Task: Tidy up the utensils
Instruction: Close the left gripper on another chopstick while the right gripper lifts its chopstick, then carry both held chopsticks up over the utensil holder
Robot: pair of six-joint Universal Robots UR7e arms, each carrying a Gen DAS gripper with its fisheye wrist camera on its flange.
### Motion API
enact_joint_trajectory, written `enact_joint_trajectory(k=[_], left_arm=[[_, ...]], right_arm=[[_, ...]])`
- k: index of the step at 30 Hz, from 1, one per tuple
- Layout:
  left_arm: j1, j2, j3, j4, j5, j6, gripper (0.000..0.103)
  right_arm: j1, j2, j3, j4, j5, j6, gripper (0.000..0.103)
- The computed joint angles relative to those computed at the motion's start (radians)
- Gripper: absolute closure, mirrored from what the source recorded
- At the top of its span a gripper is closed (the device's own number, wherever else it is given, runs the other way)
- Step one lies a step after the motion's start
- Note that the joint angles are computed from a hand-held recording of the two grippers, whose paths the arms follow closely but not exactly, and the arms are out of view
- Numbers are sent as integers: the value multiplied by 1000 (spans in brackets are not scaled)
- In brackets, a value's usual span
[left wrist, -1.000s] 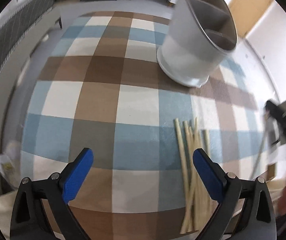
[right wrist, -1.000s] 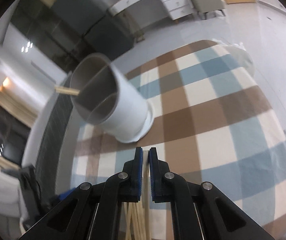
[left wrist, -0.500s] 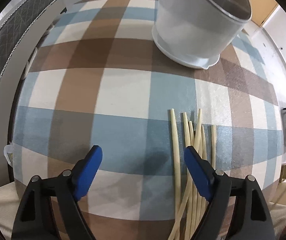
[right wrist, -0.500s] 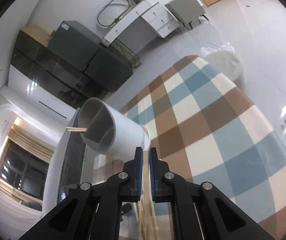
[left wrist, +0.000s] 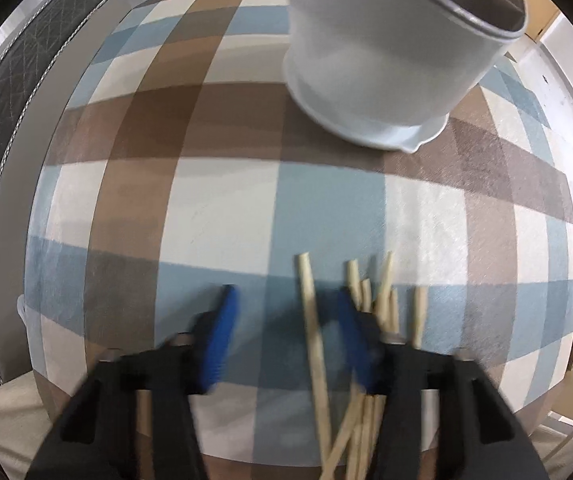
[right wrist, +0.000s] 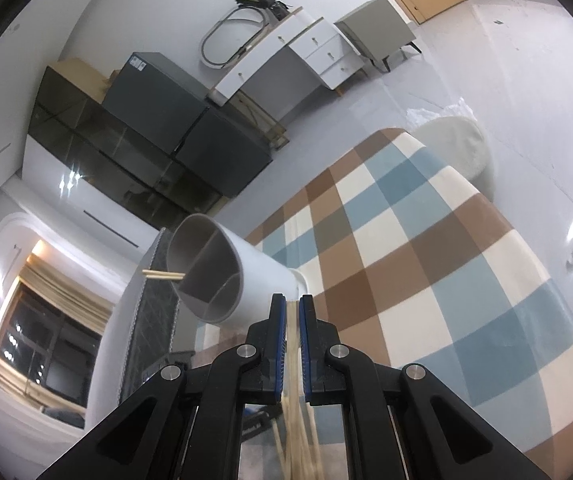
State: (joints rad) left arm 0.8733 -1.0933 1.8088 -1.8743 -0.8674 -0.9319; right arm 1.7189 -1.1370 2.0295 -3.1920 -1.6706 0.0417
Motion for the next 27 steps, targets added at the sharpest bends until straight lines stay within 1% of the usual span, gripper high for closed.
enact_joint_trajectory(k=[1, 2, 4, 6, 8, 10, 12, 14, 15, 17, 21, 24, 27], left_arm=[[0, 7, -9, -3, -4, 14, 92], [0, 14, -16, -8, -13, 29, 101], [-3, 21, -18, -13, -2, 31, 102], [4, 18, -15, -49, -6, 68, 102], [3, 2, -10, -68, 10, 66, 102], [-8, -39, 28, -157, 20, 95, 102], [-40, -87, 77, -235, 67, 124, 102], [-73, -135, 126, -308, 97, 160, 102], [-88, -151, 140, -322, 113, 167, 102], [-106, -182, 156, -352, 122, 191, 102], [-156, -210, 196, -399, 157, 204, 102], [-179, -212, 224, -459, 181, 242, 102], [-191, -214, 243, -516, 186, 278, 102]], right_arm=[[0, 0, -1, 0, -1, 1, 97], [0, 1, -1, 0, -2, 2, 97], [0, 1, -2, 1, -7, 3, 97], [2, 0, -2, 3, -20, -8, 97], [5, -3, 3, -4, -32, -17, 97], [7, -7, 14, -16, -37, -31, 97], [18, -8, 22, -22, -49, -54, 97], [32, -5, 32, -44, -54, -82, 97], [40, -3, 38, -60, -54, -98, 97], [56, -1, 51, -94, -51, -132, 97], [94, 6, 78, -164, -59, -208, 97], [114, 10, 105, -213, -69, -219, 97], [133, 20, 125, -244, -90, -227, 97]])
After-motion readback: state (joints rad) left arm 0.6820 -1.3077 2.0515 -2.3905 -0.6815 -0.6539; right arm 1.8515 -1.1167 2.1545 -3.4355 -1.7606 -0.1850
